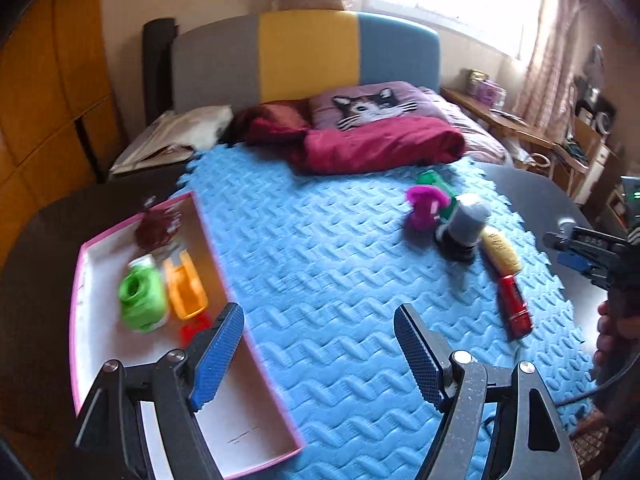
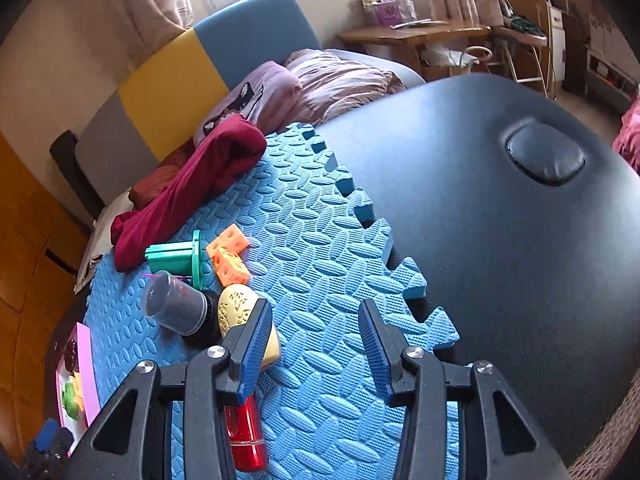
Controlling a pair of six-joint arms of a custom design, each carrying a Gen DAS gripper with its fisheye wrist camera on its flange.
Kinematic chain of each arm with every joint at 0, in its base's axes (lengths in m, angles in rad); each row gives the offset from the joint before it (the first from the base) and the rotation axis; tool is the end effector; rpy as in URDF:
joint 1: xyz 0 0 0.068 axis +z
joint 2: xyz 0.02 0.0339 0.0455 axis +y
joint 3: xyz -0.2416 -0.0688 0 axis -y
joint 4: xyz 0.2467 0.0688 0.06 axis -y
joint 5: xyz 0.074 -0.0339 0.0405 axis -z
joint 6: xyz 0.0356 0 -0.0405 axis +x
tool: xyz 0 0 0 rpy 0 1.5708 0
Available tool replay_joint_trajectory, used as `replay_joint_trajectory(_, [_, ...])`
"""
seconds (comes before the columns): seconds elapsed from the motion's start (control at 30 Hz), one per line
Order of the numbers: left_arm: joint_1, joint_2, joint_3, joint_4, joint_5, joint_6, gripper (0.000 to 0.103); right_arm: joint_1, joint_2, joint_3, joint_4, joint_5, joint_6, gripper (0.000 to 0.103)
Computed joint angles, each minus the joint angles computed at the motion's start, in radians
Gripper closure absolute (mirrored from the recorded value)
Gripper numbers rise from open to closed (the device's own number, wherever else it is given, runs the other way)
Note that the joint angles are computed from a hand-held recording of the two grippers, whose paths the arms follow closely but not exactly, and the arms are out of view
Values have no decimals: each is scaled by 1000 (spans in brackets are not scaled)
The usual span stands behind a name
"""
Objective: Organize rigid objects
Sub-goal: 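Move the open right tool back over the mat toward the red cylinder, then grasp the dark lidded canister on the mat with the left tool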
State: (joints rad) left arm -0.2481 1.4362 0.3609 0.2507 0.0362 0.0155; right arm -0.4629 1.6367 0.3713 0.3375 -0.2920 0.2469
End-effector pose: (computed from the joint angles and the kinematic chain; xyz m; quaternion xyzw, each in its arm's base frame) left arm 0.2246 -0.0582 0.0840 0.1289 0.9221 -0.0590 0.3600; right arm 0.2123 -0.0945 0.0508 0.2831 0.8962 0.1035 0.3256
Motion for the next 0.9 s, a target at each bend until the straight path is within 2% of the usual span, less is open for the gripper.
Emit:
replay_joint_trajectory(0.33, [-199, 258, 218, 66, 8, -5, 25, -2, 27, 21, -20, -15, -3, 58])
replay_joint_trajectory(0.53, [-276, 419, 410, 36, 9, -15, 25, -5, 41, 31, -29, -31, -4, 58])
replay_joint_trajectory(0.8, [-349, 618, 634, -10, -45, -27, 25, -7, 80, 59, -56, -44, -5, 58])
replay_joint_trajectory(0.87, [-352, 667, 687, -34, -44, -33, 29, -9, 79, 58, -58, -50, -5, 58])
replay_joint_trajectory(0.9, [-350, 694, 714, -48, -36, -35, 41, -10, 80, 60, -61, -54, -5, 58])
